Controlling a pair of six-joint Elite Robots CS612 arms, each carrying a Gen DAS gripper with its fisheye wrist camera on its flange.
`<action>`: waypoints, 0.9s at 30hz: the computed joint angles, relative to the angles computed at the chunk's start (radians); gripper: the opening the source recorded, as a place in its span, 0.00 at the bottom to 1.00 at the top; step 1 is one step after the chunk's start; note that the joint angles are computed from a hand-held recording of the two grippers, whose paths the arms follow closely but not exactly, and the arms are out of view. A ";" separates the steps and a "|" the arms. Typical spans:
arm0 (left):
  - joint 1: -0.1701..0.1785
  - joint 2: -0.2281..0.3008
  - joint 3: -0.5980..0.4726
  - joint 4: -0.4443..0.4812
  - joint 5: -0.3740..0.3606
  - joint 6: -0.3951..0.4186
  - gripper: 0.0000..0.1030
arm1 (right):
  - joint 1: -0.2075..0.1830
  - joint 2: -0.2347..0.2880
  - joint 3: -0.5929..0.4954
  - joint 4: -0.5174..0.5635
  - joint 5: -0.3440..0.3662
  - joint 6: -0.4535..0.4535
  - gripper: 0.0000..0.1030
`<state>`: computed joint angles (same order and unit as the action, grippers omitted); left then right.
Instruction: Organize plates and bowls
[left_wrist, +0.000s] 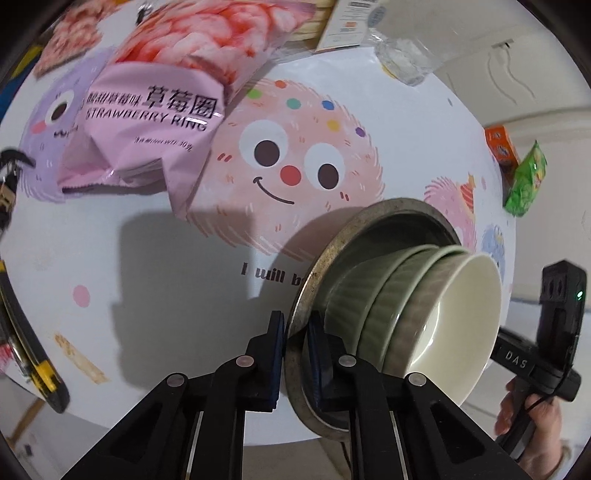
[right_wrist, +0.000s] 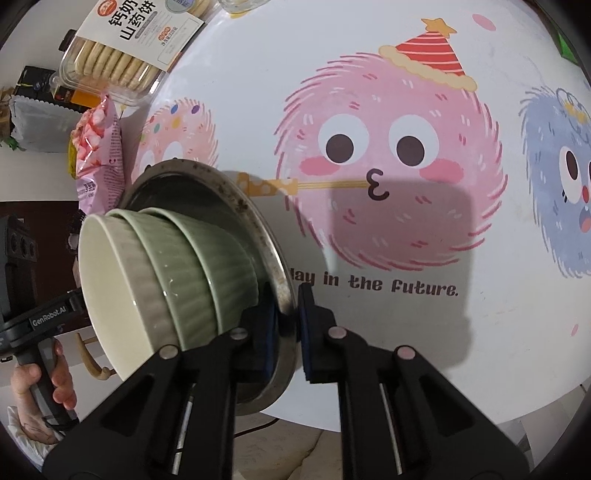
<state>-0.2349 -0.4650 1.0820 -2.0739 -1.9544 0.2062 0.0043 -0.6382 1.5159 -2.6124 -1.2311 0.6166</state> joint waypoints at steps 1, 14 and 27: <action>-0.002 -0.005 0.006 -0.008 0.013 0.007 0.11 | 0.003 -0.001 0.000 0.001 -0.013 -0.012 0.13; -0.029 -0.039 0.055 -0.077 0.036 0.028 0.11 | -0.003 -0.035 0.043 -0.044 -0.082 -0.046 0.13; -0.124 -0.011 -0.010 -0.100 0.025 0.059 0.11 | -0.086 -0.092 0.135 -0.119 -0.172 -0.032 0.13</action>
